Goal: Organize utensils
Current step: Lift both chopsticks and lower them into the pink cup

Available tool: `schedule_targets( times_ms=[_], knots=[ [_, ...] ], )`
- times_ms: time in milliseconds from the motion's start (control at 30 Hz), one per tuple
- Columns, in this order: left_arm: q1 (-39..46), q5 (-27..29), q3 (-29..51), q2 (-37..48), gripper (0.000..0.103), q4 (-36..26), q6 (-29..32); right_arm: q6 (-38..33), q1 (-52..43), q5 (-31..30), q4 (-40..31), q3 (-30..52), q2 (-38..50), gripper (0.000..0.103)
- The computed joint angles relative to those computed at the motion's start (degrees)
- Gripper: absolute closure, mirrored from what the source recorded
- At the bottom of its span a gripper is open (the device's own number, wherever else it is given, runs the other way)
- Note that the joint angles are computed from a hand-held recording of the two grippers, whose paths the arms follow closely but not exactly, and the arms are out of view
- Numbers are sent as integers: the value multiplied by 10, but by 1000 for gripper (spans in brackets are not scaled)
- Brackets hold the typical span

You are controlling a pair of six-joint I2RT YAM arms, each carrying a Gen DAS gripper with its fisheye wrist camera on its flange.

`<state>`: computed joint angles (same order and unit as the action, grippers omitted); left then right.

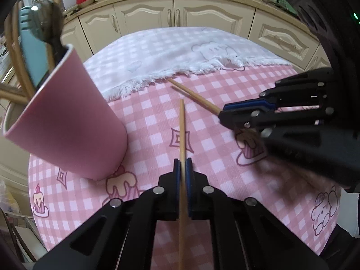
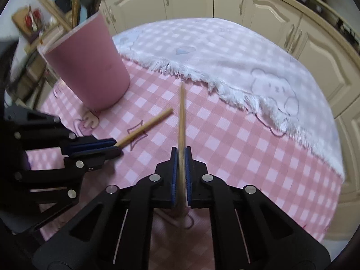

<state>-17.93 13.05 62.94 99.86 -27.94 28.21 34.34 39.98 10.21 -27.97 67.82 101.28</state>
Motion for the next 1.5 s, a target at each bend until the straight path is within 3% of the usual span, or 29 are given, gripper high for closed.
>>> schedule_targets(
  times_ms=[267,600,1000,1500],
  knots=[
    [53,71,-33,-77,99,26,-34,51,-13,-11,111,-113,-126,96],
    [123,174,-64,-177,99,103,-105,50,-2,34,165,-134,-204,97],
    [156,189,-42,-185,99,198,-205,13,9,56,164,-65,-195,97],
    [155,178,43,-159,99,303,-307,-91,18,76,131,123,-143,97]
  ],
)
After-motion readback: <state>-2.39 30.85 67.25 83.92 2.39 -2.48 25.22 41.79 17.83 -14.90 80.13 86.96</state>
